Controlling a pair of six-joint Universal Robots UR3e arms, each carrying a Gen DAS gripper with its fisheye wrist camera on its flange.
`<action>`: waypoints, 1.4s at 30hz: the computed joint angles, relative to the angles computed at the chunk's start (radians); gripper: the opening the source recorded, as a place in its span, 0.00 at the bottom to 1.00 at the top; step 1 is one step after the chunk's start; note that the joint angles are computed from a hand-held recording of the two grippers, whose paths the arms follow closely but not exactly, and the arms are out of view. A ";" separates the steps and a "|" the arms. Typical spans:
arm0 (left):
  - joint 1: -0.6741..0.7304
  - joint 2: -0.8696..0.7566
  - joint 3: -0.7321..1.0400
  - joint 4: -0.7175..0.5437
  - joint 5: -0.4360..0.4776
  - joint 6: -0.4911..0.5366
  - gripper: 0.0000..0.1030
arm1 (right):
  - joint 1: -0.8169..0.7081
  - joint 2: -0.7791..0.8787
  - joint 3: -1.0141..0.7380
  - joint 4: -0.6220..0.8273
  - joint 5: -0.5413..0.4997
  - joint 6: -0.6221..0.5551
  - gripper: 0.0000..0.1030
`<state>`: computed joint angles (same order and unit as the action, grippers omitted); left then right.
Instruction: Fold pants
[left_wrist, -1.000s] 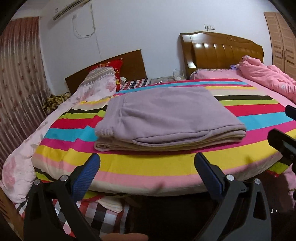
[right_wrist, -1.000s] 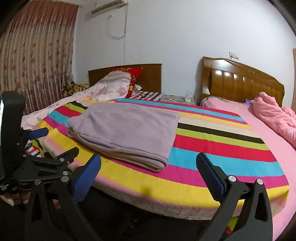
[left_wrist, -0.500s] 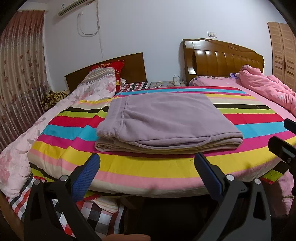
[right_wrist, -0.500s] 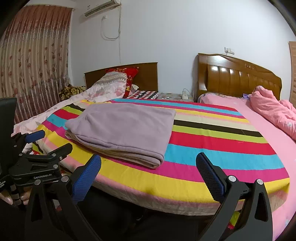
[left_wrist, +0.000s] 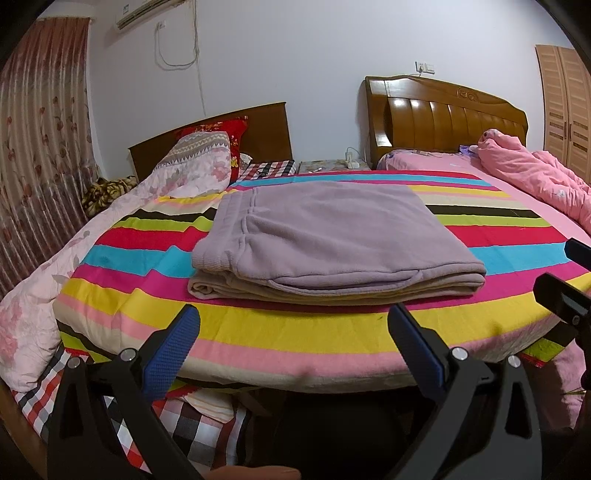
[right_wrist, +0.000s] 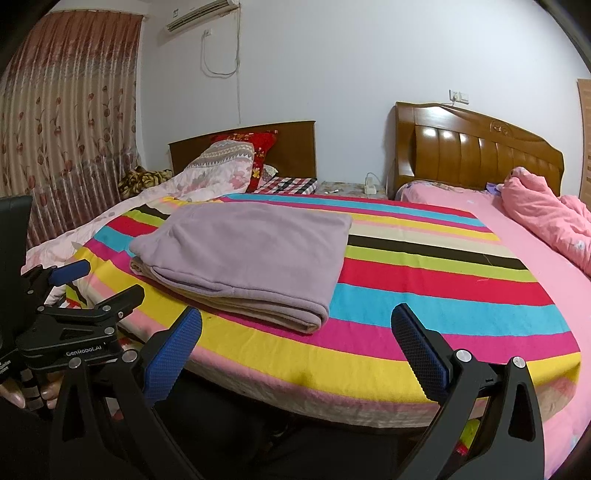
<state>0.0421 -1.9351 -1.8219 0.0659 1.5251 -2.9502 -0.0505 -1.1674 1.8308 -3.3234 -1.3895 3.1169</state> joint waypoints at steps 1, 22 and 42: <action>0.000 0.000 0.000 -0.001 -0.001 0.000 0.99 | 0.001 0.000 0.000 0.000 -0.001 -0.001 0.96; 0.005 0.002 -0.003 -0.006 -0.004 -0.002 0.99 | 0.008 0.001 0.002 0.009 -0.002 0.005 0.96; 0.011 0.003 -0.004 -0.008 -0.010 0.000 0.99 | 0.013 -0.006 0.013 0.009 -0.004 0.015 0.96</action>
